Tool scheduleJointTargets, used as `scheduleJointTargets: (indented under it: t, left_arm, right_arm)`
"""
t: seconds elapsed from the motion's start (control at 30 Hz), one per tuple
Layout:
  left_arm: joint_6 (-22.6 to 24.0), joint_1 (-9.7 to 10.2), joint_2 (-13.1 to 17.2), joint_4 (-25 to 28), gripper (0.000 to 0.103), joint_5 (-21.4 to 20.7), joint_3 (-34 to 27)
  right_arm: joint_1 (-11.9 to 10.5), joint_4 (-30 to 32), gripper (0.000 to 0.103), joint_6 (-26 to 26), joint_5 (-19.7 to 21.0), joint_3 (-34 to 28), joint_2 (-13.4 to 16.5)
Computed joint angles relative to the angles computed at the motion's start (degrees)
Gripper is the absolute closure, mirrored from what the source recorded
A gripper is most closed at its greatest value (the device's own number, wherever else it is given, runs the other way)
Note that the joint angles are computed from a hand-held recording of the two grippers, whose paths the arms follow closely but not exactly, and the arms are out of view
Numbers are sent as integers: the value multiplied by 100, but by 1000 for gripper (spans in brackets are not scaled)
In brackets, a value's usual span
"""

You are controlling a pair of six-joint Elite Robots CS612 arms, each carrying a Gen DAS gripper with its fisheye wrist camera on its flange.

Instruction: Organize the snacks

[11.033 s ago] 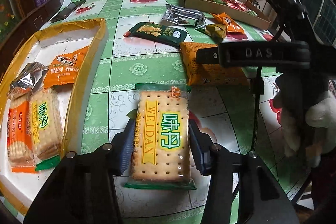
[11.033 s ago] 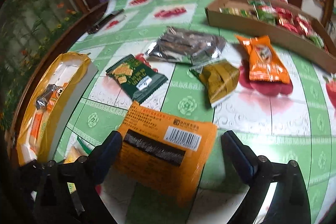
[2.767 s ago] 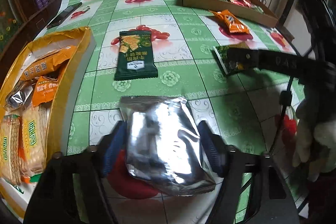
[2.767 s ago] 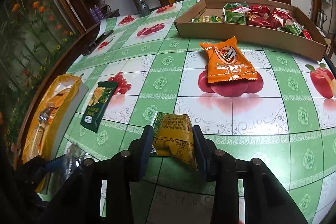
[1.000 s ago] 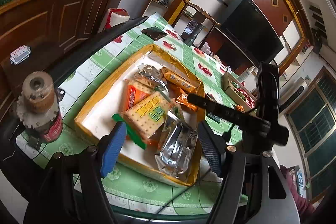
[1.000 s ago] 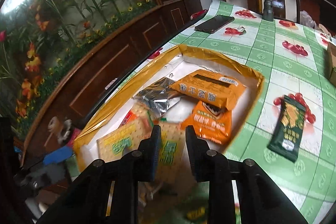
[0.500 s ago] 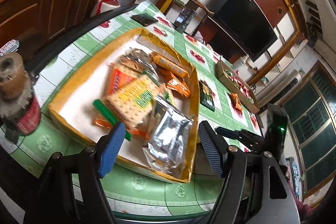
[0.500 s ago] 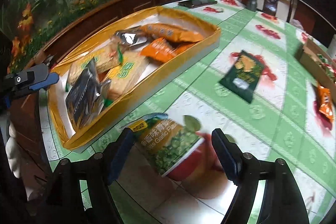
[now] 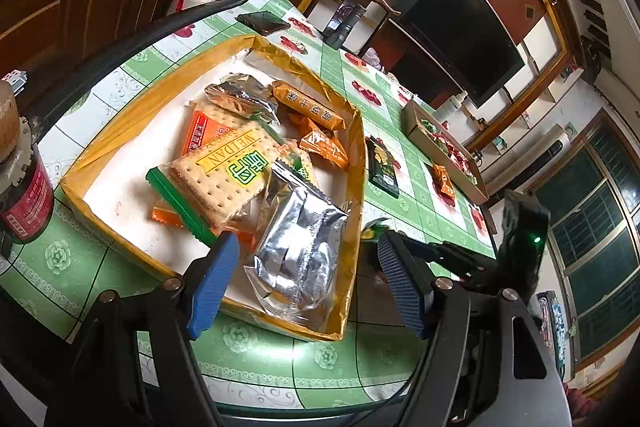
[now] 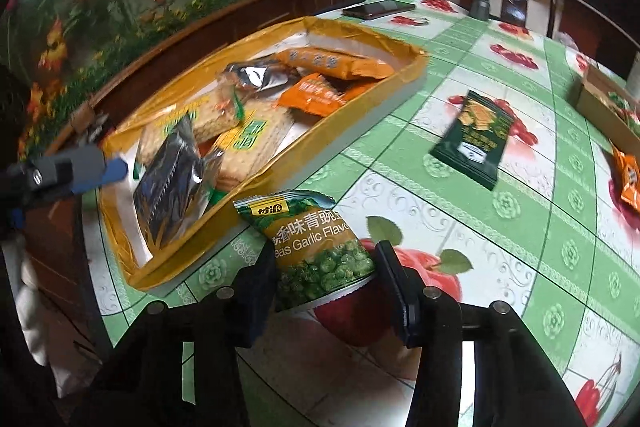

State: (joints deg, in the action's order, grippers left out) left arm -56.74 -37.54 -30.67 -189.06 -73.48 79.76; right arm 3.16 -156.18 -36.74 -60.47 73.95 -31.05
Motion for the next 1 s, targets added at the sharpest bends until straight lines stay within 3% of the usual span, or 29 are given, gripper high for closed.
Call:
scheduleJointTargets:
  t: [0.17, 0.3, 0.6, 0.67, 0.73, 0.83, 1.0]
  left_arm:
    - [-86, 18, -7, -184, 31, 49, 93]
    - [-86, 27, 0, -241, 31, 35, 106]
    - [-139, 23, -79, -280, 31, 150, 251]
    - [-167, 26, -104, -268, 30, 249, 304]
    - [-238, 40, -107, -313, 30, 300, 342]
    - [-239, 62, -53, -481, 27, 236, 309]
    - [-73, 92, 72, -538, 27, -79, 100]
  right_arm:
    - [-34, -99, 54, 297, 252, -21, -67]
    - [65, -131, 54, 356, 419, -177, -83]
    - [462, 295, 50, 431, 259, -1020, 341]
    - [401, 427, 48, 608, 467, -1101, 360]
    - [294, 244, 33, 949, 551, -1148, 377]
    - [106, -245, 25, 1625, 125, -1369, 504]
    - [-107, 191, 23, 2435, -499, -2105, 876]
